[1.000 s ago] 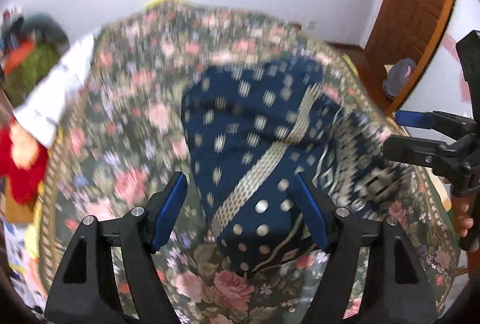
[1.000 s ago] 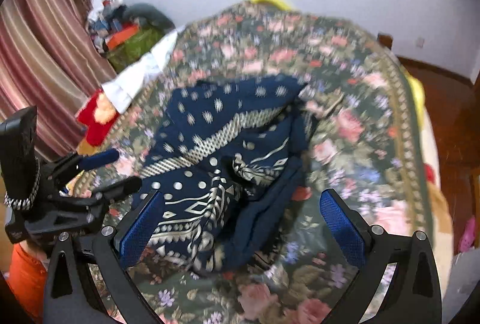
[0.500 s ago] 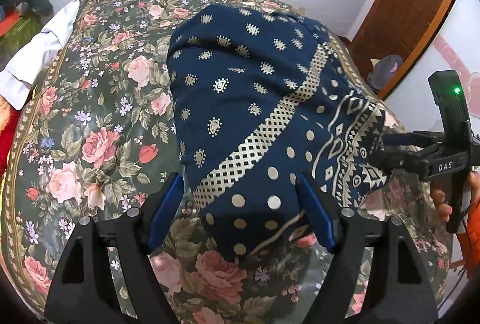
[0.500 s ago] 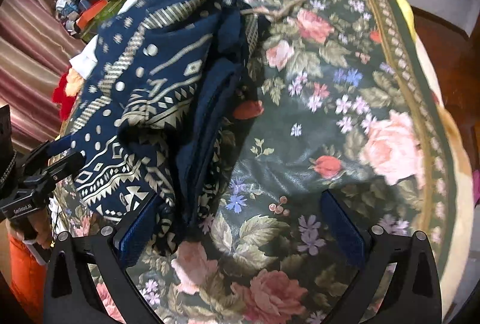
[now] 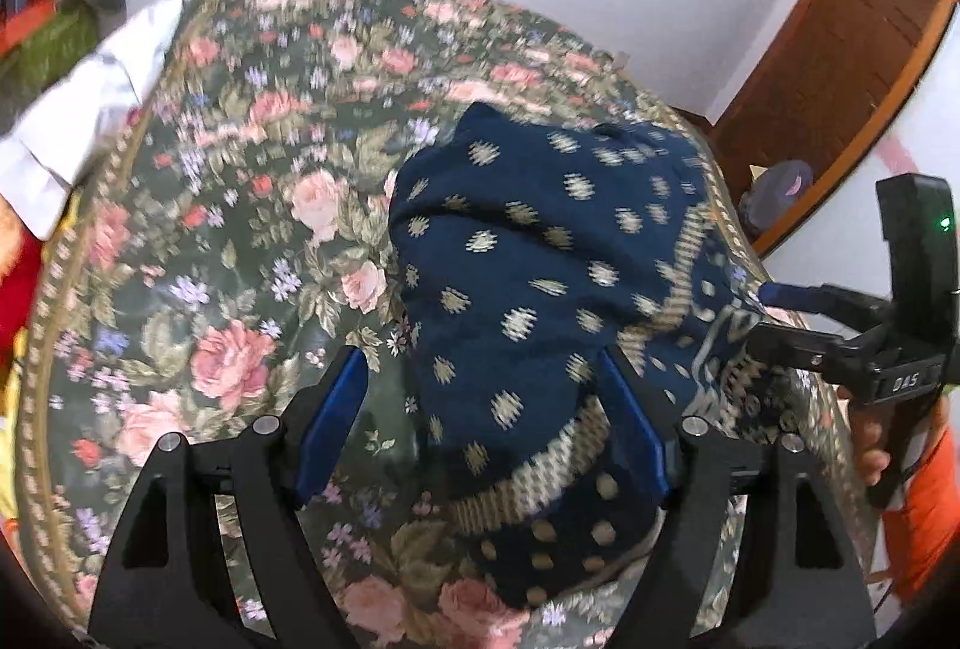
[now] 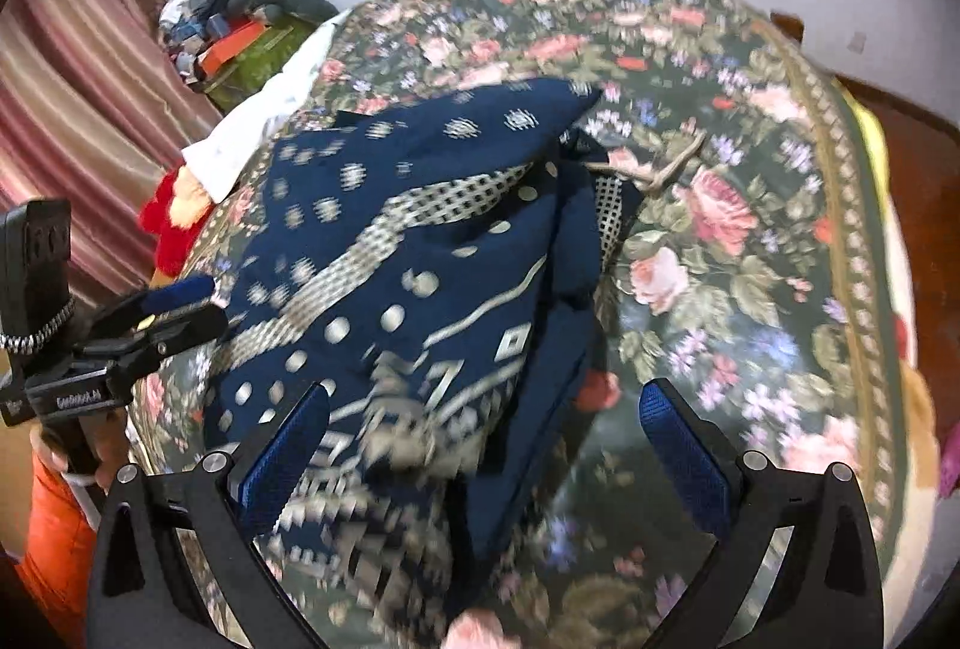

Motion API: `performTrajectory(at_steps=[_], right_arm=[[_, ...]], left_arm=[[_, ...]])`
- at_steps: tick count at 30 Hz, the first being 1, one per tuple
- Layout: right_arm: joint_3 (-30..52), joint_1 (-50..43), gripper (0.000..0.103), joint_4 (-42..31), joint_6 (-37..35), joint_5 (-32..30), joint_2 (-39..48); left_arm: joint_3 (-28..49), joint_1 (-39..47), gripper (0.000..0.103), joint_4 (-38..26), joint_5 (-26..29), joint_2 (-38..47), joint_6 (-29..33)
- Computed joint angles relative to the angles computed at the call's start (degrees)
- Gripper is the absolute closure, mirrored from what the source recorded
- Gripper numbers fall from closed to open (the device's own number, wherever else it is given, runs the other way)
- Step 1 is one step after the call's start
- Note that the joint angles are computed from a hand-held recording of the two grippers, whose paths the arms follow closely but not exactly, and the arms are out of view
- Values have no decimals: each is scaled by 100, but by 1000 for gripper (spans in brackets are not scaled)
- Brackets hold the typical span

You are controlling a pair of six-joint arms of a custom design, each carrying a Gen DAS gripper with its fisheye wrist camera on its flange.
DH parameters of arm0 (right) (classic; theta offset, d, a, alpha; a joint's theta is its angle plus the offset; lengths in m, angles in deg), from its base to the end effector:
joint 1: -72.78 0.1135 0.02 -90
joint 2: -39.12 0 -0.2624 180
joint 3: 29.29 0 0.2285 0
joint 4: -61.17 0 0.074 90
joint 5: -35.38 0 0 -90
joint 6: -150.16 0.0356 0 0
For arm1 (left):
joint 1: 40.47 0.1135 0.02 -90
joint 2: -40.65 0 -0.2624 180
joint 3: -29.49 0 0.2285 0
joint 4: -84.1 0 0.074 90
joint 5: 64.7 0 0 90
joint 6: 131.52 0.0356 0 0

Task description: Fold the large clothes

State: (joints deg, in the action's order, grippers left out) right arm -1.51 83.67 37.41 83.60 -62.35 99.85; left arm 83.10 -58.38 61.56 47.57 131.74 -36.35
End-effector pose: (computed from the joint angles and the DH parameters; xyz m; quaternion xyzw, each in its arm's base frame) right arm 0.1399 0.0318 0.1268 0.0853 0.9523 0.1460 0.2540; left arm 0.2430 -0.0927 0.1442 0.2385 0.9186 -0.2136 0.2315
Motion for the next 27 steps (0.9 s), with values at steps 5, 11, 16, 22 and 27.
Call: performTrajectory(at_steps=[5,11,16,22,27], right_arm=[[35,-895,0,1811,-334,-1098,2382],[175,-1231,0,2848,-567,-1954,3746],[445,-1115,0,3327,-570,-2284,4361],[409,-1193,5,4289,-214,-2596,4915],[281,-1608,36,4412,-437,-3104,5024]], left_arm=[[691,353,22,-116,1088,1389,-177],[1322,506,10,-356,1781,2400,-160],[1704,584,7,-575,2303,2944,-79],[2155,563,7,-767,2947,3608,-202],[1907,396,23,-437,2807,3309,-193]])
